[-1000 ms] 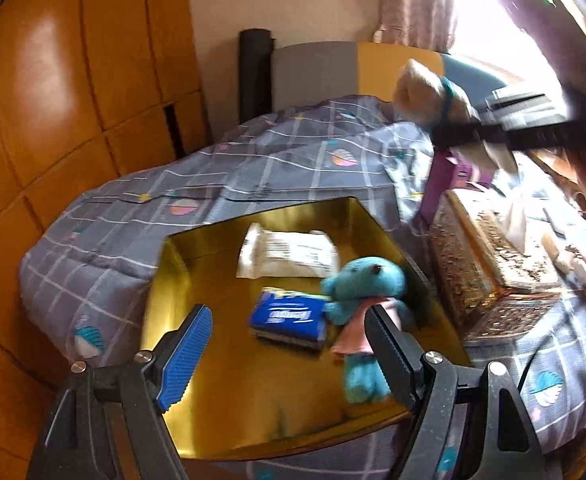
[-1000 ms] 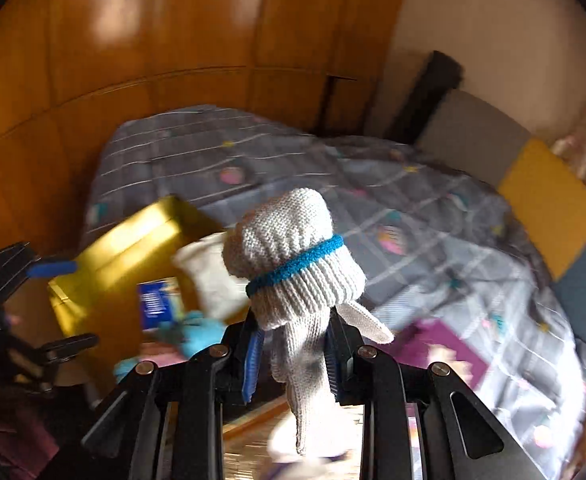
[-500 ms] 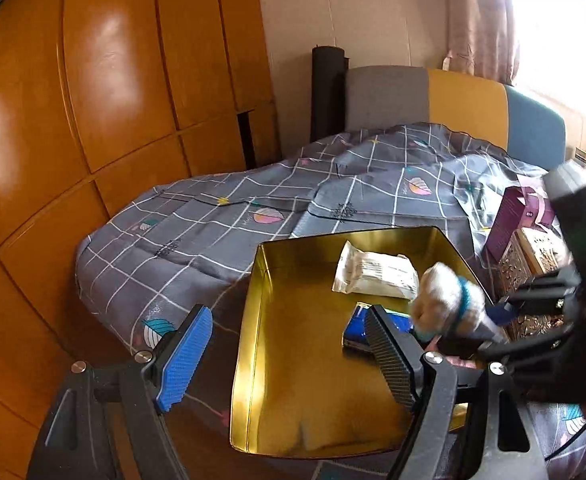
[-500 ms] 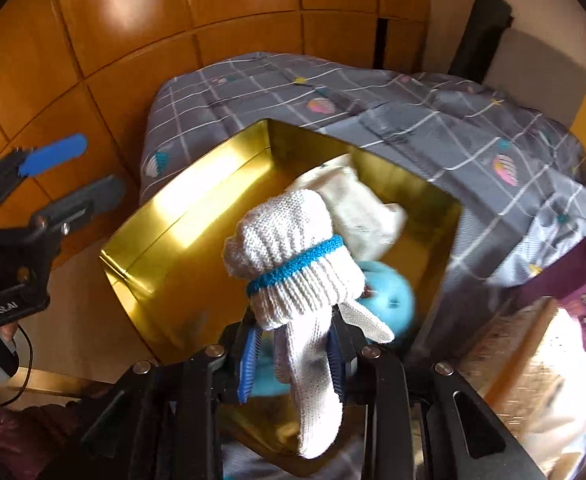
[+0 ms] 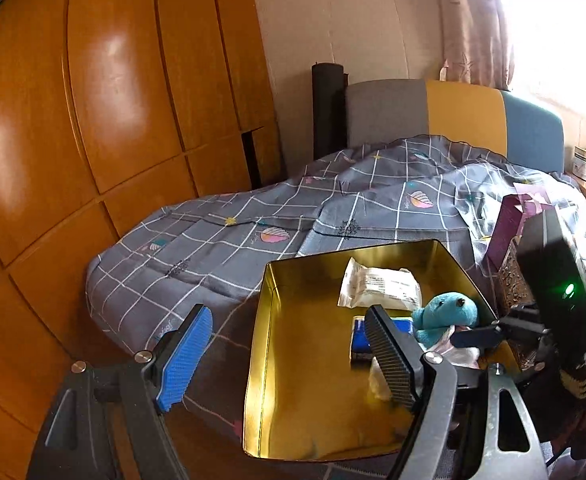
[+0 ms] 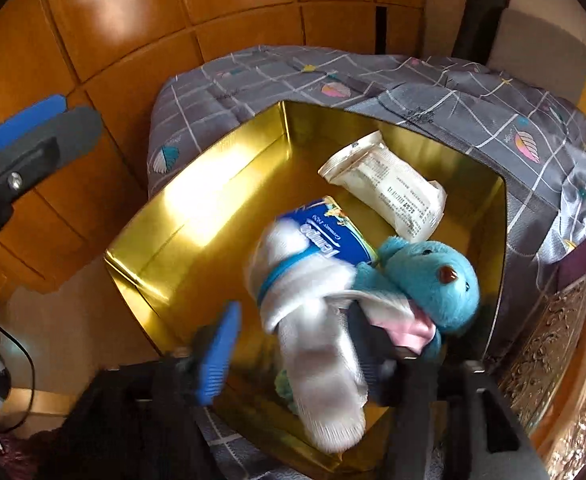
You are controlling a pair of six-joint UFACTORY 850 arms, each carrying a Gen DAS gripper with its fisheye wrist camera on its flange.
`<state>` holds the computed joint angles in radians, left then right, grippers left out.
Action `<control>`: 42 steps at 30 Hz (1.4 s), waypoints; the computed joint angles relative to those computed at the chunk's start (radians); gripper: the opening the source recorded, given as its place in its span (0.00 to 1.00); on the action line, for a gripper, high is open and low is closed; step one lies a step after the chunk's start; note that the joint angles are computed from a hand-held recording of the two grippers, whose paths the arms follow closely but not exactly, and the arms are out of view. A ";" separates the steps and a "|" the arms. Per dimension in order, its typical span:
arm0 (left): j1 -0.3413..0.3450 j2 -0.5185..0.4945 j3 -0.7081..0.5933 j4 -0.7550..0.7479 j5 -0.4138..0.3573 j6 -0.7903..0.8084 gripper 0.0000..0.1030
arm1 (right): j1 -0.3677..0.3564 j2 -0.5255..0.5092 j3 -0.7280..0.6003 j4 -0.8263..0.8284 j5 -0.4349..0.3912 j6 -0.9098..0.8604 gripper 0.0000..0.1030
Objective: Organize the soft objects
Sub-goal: 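Open the right tool over the tray and move both tools back to the pile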
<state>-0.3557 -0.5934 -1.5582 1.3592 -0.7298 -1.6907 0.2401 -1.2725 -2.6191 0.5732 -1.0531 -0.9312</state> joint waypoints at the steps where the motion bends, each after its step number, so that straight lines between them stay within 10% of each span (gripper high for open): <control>1: -0.001 0.000 -0.001 0.003 -0.001 0.000 0.78 | -0.003 0.023 0.040 0.017 0.023 -0.014 0.67; 30: -0.047 -0.069 -0.125 -0.054 0.039 0.165 0.78 | -0.183 0.348 0.477 0.365 0.431 -0.283 0.87; 42: -0.075 -0.147 -0.269 -0.118 0.101 0.319 0.78 | -0.309 0.278 0.359 0.160 0.611 0.081 0.91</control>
<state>-0.4305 -0.7402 -1.8273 1.2410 -0.6289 -1.3719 -0.0694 -0.9942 -2.2606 0.7333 -0.4420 -0.8502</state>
